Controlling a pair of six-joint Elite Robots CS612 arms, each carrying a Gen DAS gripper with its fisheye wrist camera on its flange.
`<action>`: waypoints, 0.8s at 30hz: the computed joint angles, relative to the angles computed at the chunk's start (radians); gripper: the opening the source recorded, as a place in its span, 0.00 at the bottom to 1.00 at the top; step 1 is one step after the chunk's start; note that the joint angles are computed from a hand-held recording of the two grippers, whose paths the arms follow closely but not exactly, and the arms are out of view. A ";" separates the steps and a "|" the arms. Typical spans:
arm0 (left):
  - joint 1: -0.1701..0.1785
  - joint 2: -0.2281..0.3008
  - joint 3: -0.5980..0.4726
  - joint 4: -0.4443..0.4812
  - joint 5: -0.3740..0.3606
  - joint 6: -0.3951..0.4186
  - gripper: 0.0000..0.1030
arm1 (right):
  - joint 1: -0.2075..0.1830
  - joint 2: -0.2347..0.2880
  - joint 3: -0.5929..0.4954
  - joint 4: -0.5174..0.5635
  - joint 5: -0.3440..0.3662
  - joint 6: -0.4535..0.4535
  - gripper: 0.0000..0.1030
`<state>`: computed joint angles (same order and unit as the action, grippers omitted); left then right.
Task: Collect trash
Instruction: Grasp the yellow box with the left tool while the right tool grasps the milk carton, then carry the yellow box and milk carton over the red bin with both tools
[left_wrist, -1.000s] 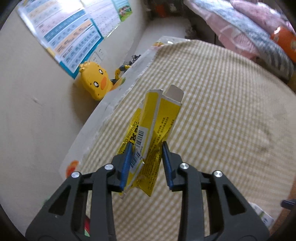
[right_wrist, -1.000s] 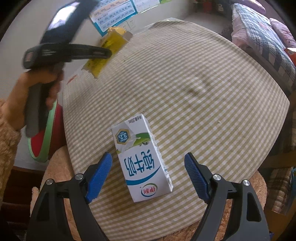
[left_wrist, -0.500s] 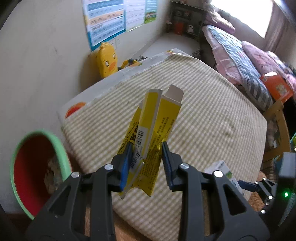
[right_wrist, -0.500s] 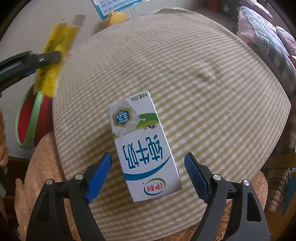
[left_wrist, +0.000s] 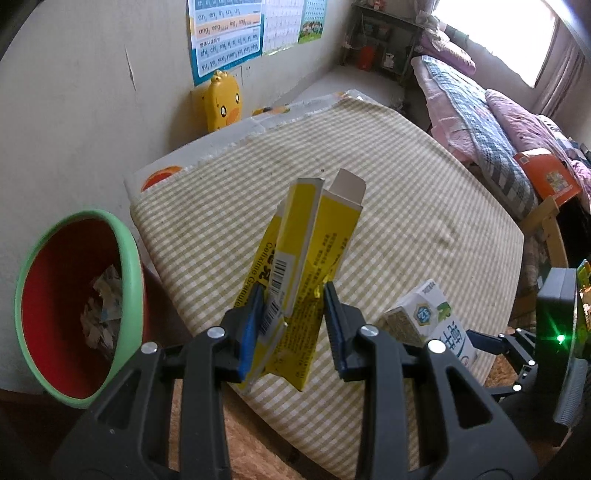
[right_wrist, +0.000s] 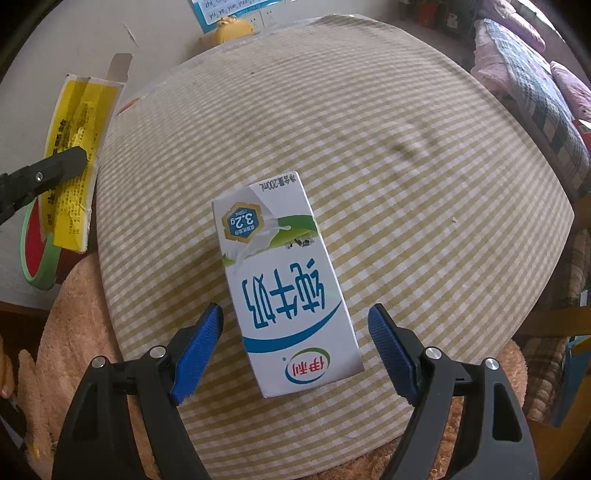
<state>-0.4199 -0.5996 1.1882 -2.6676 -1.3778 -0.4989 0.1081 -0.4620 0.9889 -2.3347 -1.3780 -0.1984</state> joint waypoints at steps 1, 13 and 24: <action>-0.001 -0.003 0.005 -0.007 0.008 0.004 0.31 | 0.001 -0.004 0.010 -0.012 0.003 -0.002 0.75; 0.005 -0.028 0.057 -0.069 0.037 -0.018 0.31 | 0.014 -0.042 0.073 -0.094 0.002 -0.019 0.53; 0.010 -0.045 0.095 -0.110 0.043 -0.042 0.31 | 0.022 -0.090 0.119 -0.219 0.020 -0.027 0.53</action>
